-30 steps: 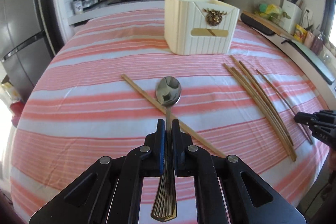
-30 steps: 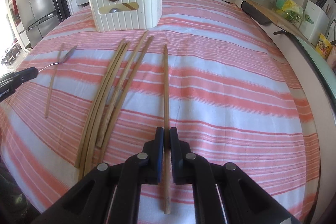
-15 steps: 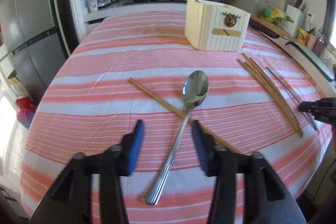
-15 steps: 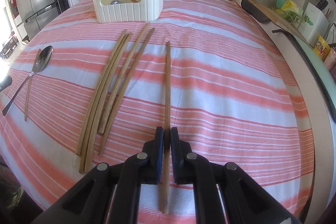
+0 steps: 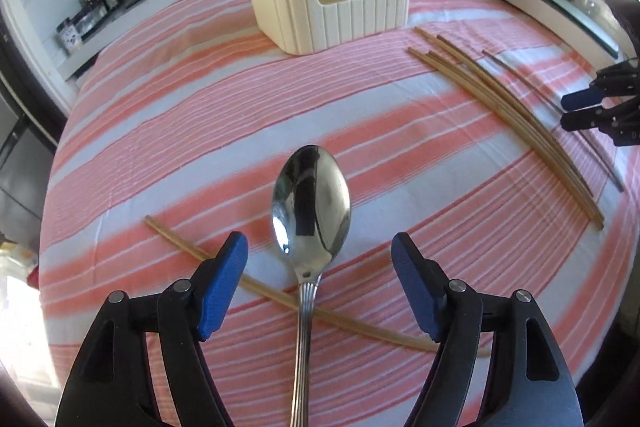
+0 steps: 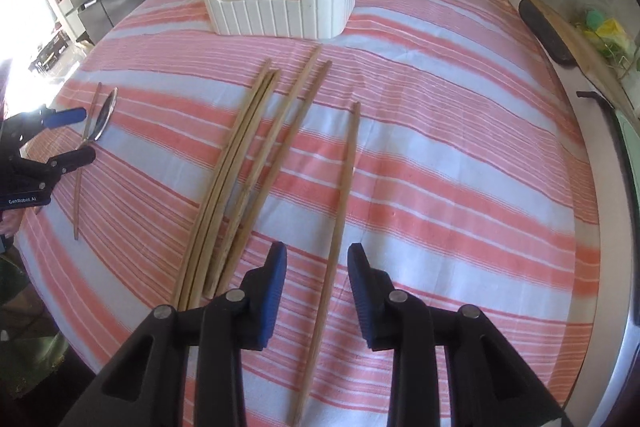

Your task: Organize utensils

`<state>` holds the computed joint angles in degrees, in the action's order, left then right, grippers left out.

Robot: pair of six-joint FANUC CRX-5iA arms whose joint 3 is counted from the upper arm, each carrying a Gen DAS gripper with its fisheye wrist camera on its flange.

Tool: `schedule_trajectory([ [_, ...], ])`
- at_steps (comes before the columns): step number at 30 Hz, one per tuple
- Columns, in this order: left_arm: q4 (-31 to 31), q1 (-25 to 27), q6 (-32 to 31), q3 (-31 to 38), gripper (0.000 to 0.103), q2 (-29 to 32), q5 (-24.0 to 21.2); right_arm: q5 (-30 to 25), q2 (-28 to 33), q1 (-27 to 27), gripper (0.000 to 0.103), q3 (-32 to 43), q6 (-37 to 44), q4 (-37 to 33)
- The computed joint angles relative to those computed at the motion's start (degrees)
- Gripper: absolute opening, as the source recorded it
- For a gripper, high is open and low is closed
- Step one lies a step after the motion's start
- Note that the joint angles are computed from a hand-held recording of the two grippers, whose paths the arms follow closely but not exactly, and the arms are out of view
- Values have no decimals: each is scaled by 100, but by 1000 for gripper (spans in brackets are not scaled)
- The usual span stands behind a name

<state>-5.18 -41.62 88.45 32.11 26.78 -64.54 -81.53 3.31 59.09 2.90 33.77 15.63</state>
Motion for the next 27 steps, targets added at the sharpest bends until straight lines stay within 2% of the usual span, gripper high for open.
schedule_trajectory([
  [4, 68, 37, -35, 377, 81, 264, -241, 64, 185, -201, 32, 142, 257, -129],
  [6, 295, 114, -74, 495, 79, 378, -339, 173, 249, -360, 32, 223, 280, -214],
  [7, 539, 184, -112, 463, 66, 398, -323, 221, 292, -440, 31, 270, 307, -249],
  [8, 745, 242, -154, 373, 57, 373, -227, 223, 364, -508, 22, 342, 333, -240],
  [9, 651, 225, -103, 393, 42, 366, -189, 189, 449, -570, 16, 428, 365, -216],
  [10, 661, 230, -104, 427, 42, 386, -203, 195, 516, -637, 8, 502, 407, -230],
  [11, 672, 235, -80, 388, 42, 369, -136, 233, 565, -709, 6, 558, 444, -263],
  [14, 638, 254, 83, 148, 41, 214, 207, 327, 662, -861, 6, 683, 377, -283],
  [17, 777, 335, 232, -543, 41, -325, 929, 652, 420, -815, 6, 461, 29, -118],
  [19, 784, 368, 353, -839, 41, -643, 1273, 871, 180, -693, 6, 267, -189, 84],
  [27, 777, 448, 778, -1498, 41, -1608, 2132, 979, -570, 71, 6, -205, -1098, 1259],
])
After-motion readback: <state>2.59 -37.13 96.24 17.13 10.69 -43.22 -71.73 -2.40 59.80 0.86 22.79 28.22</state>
